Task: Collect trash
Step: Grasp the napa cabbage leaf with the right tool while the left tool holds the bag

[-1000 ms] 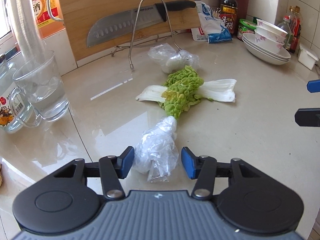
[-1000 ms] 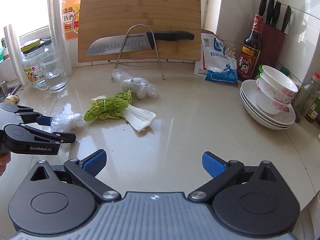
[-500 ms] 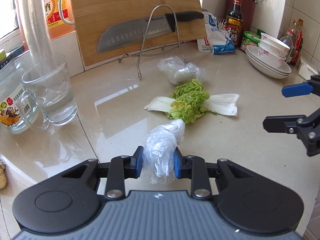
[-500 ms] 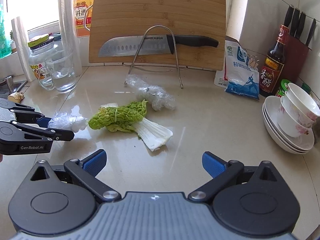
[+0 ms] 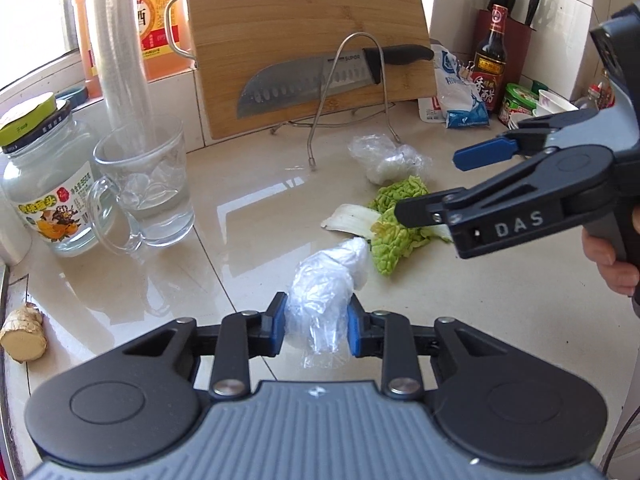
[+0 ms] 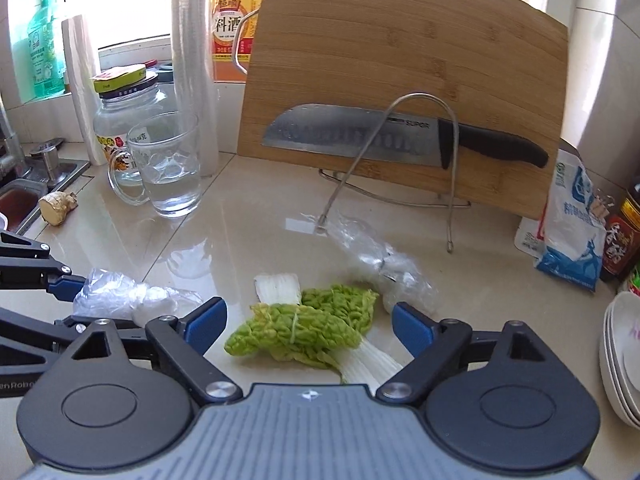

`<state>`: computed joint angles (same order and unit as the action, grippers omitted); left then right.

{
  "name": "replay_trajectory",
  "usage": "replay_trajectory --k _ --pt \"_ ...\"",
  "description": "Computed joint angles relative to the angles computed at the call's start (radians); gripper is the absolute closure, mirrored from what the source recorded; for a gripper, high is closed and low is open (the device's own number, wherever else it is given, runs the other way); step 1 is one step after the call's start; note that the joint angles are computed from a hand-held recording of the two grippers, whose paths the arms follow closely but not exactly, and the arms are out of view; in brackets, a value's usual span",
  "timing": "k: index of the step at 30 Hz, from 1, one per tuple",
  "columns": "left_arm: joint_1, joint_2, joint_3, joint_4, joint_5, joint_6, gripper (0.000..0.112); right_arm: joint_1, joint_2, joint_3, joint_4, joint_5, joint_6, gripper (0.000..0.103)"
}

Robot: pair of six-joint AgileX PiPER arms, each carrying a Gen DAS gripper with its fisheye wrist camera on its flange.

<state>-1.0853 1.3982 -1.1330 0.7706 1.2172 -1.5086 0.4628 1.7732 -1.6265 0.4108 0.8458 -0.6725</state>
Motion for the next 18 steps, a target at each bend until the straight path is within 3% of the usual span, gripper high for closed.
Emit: replay_trajectory --k 5,10,14,16,18 --pt "0.015 -0.019 0.03 0.001 -0.014 -0.027 0.084 0.056 0.116 -0.111 -0.026 0.036 0.015 0.026" --pt "0.03 -0.033 0.05 -0.002 -0.029 -0.029 0.084 0.08 0.215 -0.209 -0.06 0.094 0.027 0.047" --pt "0.041 -0.039 0.061 0.001 -0.042 -0.035 0.084 0.081 0.239 -0.224 -0.073 0.103 0.018 0.056" --pt "0.044 -0.038 0.064 0.002 -0.045 -0.038 0.084 0.083 0.234 -0.215 -0.085 0.088 0.015 0.066" --pt "0.046 -0.038 0.065 0.0 -0.051 -0.039 0.084 0.078 0.232 -0.218 -0.084 0.093 0.003 0.066"
